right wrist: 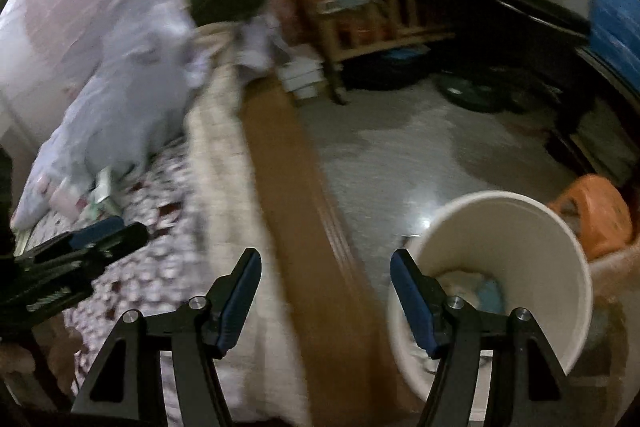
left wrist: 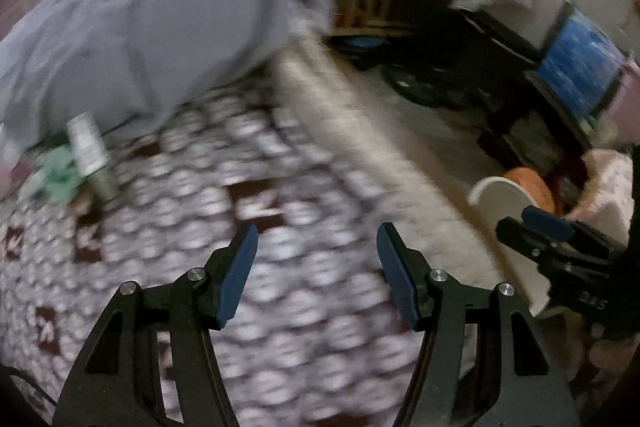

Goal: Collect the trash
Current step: 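Return both tools from the bucket to the bed, then grasp the small blue packet with the left tool while the right tool grasps the white medicine box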

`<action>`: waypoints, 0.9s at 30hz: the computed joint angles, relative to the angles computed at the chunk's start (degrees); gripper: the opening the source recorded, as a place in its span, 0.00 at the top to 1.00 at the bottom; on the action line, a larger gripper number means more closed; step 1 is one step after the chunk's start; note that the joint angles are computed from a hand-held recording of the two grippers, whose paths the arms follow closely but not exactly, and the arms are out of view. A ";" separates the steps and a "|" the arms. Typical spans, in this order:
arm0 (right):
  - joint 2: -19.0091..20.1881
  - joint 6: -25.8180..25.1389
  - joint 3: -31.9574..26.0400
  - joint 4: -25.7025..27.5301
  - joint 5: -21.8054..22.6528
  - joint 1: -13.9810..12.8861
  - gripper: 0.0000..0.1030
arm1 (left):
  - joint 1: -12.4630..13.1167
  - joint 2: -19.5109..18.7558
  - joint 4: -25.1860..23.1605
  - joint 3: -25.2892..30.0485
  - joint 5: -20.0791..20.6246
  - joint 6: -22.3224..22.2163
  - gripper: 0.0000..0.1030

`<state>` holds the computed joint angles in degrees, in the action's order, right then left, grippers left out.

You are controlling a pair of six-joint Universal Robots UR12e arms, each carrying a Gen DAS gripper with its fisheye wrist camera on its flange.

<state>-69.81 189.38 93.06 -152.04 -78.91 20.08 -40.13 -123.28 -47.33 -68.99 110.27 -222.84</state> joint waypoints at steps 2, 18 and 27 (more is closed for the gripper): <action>1.07 -1.12 -1.58 0.64 1.01 1.33 0.37 | 0.64 2.37 -0.03 -3.55 0.98 -2.34 0.41; 12.50 -8.43 -19.11 9.98 9.07 10.23 0.37 | 8.11 18.17 -0.33 -27.25 6.15 -14.44 0.41; 22.31 -9.70 -35.09 16.73 9.47 13.31 0.37 | 14.39 20.90 8.61 -33.16 3.43 -10.92 0.41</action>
